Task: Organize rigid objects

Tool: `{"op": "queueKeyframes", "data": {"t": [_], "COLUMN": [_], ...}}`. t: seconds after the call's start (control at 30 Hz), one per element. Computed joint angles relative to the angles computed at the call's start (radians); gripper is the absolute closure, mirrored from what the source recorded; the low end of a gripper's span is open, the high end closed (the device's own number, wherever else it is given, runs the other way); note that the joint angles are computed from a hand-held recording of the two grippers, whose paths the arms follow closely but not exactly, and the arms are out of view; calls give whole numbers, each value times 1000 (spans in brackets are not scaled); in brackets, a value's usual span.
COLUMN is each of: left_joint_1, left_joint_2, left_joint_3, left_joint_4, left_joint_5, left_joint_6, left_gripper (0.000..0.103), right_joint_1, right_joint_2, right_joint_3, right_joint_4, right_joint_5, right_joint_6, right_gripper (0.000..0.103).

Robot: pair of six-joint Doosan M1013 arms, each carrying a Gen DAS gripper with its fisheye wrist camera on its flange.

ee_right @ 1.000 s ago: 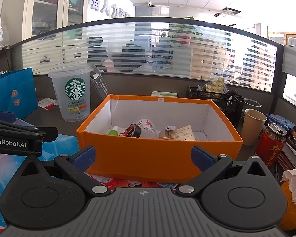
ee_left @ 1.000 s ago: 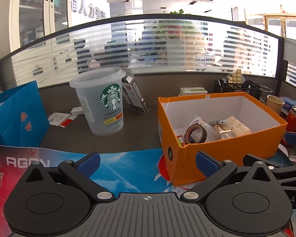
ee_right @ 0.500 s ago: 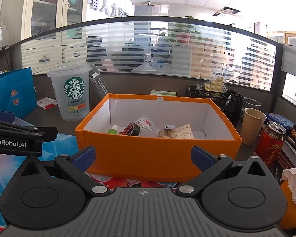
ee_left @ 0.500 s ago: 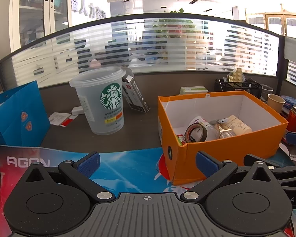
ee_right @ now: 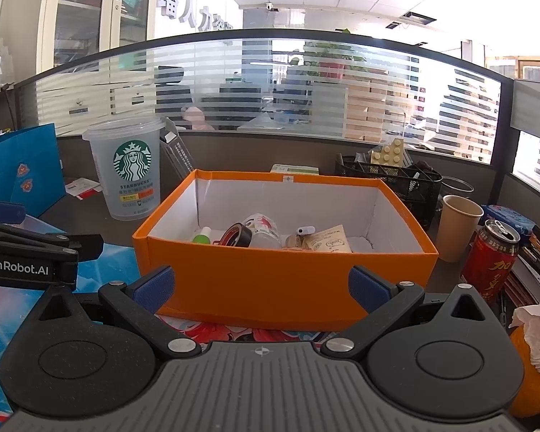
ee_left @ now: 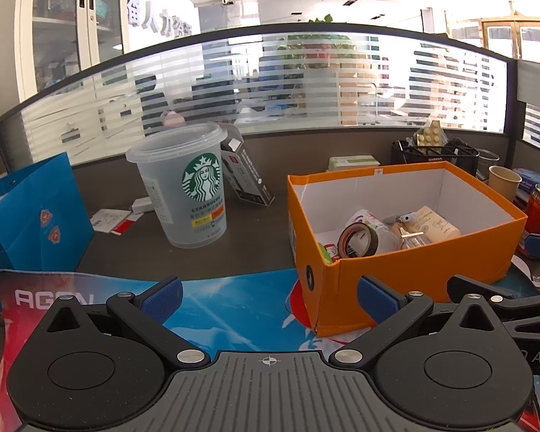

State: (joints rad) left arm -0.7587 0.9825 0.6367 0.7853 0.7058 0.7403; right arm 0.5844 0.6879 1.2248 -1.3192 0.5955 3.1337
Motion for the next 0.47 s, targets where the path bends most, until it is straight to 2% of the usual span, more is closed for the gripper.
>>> {"op": "queueKeyframes", "data": {"t": [0.17,0.3,0.4,0.47], "left_joint_1": [-1,1,8,7], "left_joint_2": [-3,-29,-31,-29], "left_joint_3": [9,71,69,64], "left_joint_4": [8,74,17,21], "left_joint_5": [-11,-68,-84,-76], "left_joint_6": [-6,-141,-105,-104], "left_gripper": [0,0,0,0], "right_joint_1": [1,1,0,2], "right_joint_2": [-3,-8,-13,-12], "right_joint_3": [6,11,17,14], "right_joint_4": [-12,-19,-25,-18], "right_joint_5": [3,-9,-23,-17], "right_joint_6": [21,40,57,45], "right_gripper": [0,0,0,0]}}
